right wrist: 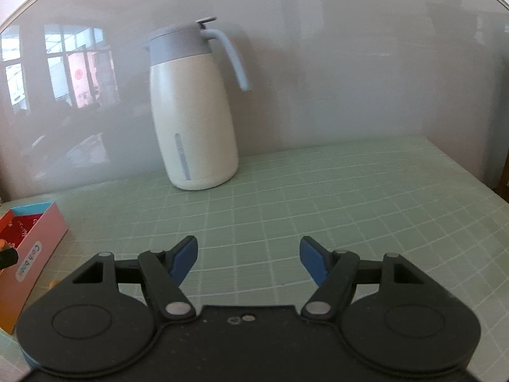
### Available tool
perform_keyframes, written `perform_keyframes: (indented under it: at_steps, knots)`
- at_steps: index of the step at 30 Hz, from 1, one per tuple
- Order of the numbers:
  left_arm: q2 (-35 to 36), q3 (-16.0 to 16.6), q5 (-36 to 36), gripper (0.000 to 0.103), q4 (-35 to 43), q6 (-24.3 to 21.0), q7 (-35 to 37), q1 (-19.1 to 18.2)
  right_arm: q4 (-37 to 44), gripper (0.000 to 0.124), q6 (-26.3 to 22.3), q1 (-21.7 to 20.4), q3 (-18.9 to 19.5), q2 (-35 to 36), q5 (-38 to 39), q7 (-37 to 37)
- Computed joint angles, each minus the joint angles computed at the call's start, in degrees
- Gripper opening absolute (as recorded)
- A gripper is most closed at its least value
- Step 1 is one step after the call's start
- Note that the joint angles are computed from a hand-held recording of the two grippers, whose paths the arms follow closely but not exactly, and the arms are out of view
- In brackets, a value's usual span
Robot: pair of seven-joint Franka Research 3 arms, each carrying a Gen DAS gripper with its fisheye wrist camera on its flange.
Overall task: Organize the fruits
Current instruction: 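Carry the orange-red fruit with the left tool into the box and release, then reach the right tool to the tan round fruit and grasp it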
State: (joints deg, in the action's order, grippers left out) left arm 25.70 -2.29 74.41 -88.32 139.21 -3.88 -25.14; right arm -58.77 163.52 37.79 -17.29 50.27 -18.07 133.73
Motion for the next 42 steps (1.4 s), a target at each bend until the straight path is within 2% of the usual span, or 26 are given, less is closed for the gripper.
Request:
perform_keyframes:
  at_steps: [18,27,28,29,30,31,34,42]
  knots:
    - [-6.4,-1.3,1.7,0.031,-10.5,-2.3,-7.2,5.1,11.1,0.071,-5.0,-0.7,4.0,6.3,2.1,-5.9]
    - [-6.8,-2.0,1.3,0.031,-11.9,-3.4,-8.1,6.6,11.5,0.071,-5.3,-0.7,4.1,6.5,2.4,-6.4]
    - [-6.8,-2.0,1.4,0.035,-11.9,-3.6,-8.3,6.6,11.6,0.071,-5.4,-0.7,4.2,6.6,2.5,-6.6]
    - [-6.7,-1.9,2.1,0.055,-11.8,-4.0,-9.1,6.4,11.9,0.074,-5.5,-0.9,4.5,6.7,2.6,-7.0]
    - [-6.8,-1.8,2.9,0.069,-11.9,-4.9,-10.2,6.0,11.8,0.074,-5.4,-0.8,4.4,6.7,2.6,-7.0]
    - [-6.9,-1.8,3.7,0.087,-12.0,-6.3,-11.1,5.6,11.5,0.074,-5.2,-0.7,4.3,6.5,2.5,-7.0]
    - [-7.5,-2.1,6.2,0.089,-12.4,-7.5,-12.9,5.3,11.2,0.074,-5.0,-0.6,4.4,6.3,2.7,-7.2]
    - [-8.3,-3.0,6.5,0.090,-12.8,-8.8,-10.8,5.5,13.7,0.074,-5.7,-0.7,5.1,7.7,3.4,-8.4]
